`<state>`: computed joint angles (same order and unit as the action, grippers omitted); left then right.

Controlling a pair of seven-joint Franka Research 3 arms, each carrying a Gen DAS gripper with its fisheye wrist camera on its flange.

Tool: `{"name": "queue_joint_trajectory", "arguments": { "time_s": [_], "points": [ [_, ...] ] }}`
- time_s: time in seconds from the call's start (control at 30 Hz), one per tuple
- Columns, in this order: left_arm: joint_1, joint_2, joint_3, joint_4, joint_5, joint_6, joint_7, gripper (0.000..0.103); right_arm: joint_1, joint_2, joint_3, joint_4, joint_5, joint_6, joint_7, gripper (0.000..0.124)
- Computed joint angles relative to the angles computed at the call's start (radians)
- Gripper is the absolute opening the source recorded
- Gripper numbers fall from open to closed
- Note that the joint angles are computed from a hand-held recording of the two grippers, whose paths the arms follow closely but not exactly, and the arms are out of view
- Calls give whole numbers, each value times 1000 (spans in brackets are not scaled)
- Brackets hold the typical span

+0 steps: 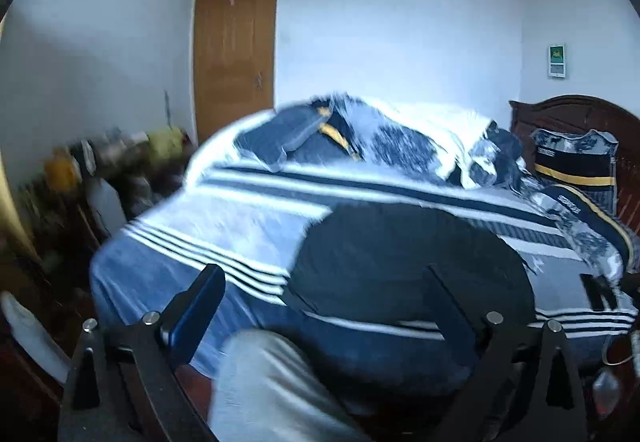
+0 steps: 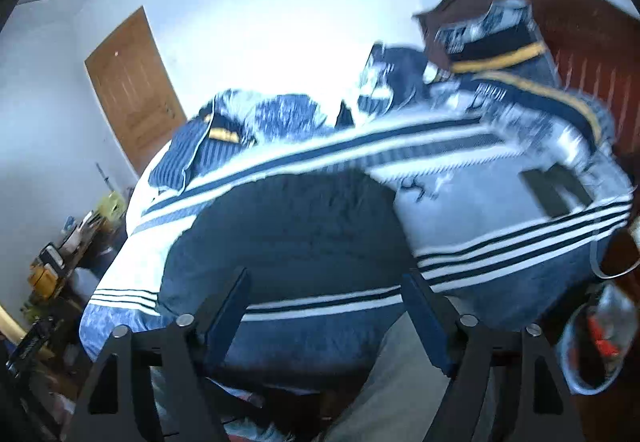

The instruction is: Fold large clothes

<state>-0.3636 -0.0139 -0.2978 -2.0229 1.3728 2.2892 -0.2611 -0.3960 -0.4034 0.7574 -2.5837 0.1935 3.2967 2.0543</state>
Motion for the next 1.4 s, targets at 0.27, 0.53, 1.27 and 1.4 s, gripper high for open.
{"name": "queue_joint_trajectory", "arguments": {
  "time_s": [0.27,0.53,1.27,1.4],
  "points": [
    [-43,16,-26,59,-58,-50,81,99,-19,-211,92,-7,-57,-142,131,84],
    [-94,22,-38,71,-50,-181,75,99,35,-162,36,2,-179,-140,154,84],
    [-81,-18,-50,44,-95,-140,105,99,44,-146,21,18,-327,-147,204,84],
    [-80,-19,-50,43,-93,-139,103,99,48,-140,16,18,-330,-148,203,84]
  ]
}}
